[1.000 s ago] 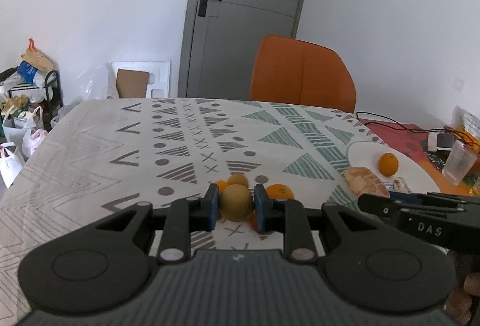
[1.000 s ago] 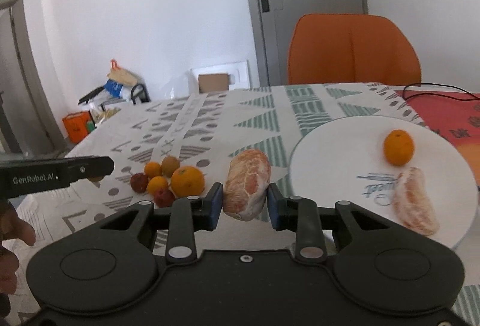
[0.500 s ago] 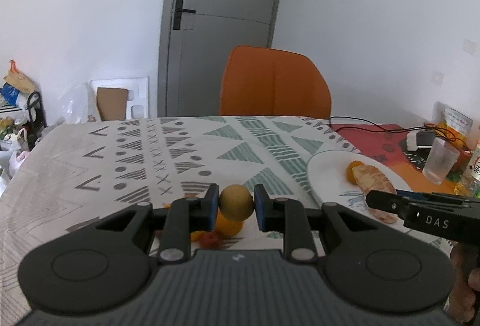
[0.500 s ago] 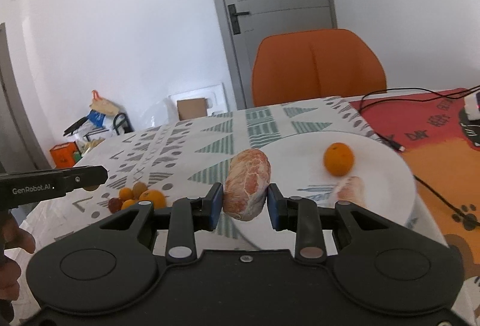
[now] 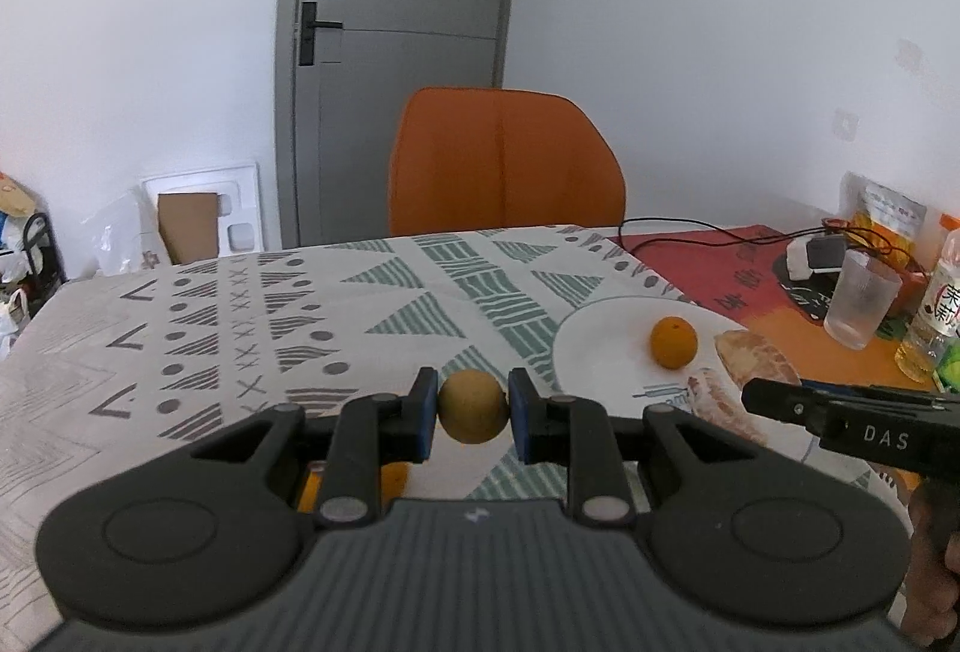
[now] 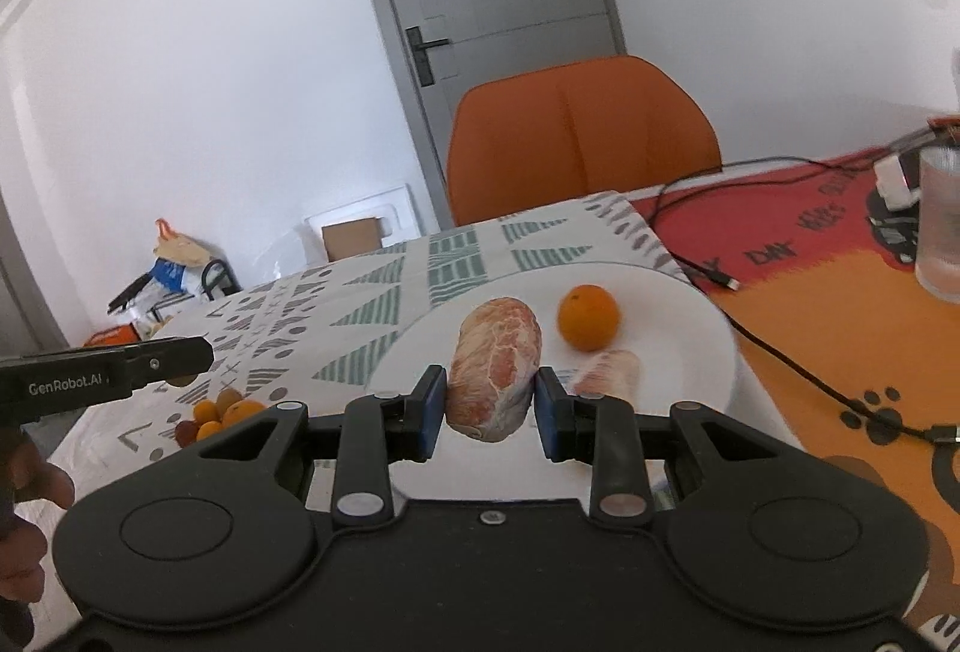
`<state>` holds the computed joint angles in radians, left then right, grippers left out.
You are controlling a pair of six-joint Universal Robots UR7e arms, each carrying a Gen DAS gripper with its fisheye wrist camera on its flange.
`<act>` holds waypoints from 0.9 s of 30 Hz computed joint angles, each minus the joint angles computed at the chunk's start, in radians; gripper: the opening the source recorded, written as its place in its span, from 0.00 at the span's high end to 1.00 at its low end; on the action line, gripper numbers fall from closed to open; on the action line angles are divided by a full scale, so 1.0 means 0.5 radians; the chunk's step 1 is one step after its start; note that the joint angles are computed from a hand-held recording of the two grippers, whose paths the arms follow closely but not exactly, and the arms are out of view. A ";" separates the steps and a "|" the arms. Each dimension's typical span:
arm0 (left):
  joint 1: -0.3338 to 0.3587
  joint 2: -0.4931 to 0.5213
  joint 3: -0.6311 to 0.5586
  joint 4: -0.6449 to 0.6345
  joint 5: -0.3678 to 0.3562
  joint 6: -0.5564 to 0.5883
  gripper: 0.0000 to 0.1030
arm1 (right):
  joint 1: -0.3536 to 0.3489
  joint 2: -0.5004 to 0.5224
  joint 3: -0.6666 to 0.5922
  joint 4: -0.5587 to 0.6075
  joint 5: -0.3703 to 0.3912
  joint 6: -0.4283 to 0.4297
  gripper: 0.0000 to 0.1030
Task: Organize fruits
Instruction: 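Carry the yellow fruit and peeled orange to the white plate and release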
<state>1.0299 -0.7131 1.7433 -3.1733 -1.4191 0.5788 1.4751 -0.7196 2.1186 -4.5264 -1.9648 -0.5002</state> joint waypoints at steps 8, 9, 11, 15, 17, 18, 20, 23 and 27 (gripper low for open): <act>-0.029 0.099 -0.073 0.046 0.006 0.018 0.77 | -0.089 -0.036 0.030 -0.001 0.040 0.081 0.71; -0.033 0.108 -0.081 0.052 0.005 0.015 0.77 | -0.099 -0.045 0.032 0.011 0.043 0.094 0.71; -0.036 0.130 -0.100 0.068 0.001 0.012 0.77 | -0.116 -0.058 0.033 0.029 0.055 0.103 0.71; -0.047 0.182 -0.151 0.110 0.001 0.013 0.77 | -0.142 -0.079 0.032 0.042 0.067 0.108 0.71; -0.053 0.206 -0.177 0.135 -0.005 0.006 0.77 | -0.155 -0.094 0.027 0.055 0.062 0.119 0.71; -0.055 0.216 -0.187 0.144 -0.011 0.005 0.77 | -0.161 -0.102 0.028 0.060 0.057 0.123 0.71; -0.061 0.237 -0.205 0.155 -0.026 0.012 0.77 | -0.169 -0.116 0.023 0.073 0.046 0.124 0.71; -0.070 0.264 -0.231 0.186 -0.041 0.009 0.77 | -0.172 -0.131 0.018 0.085 0.028 0.123 0.71; -0.081 0.295 -0.260 0.212 -0.058 0.012 0.77 | -0.160 -0.136 0.004 0.081 -0.016 0.104 0.68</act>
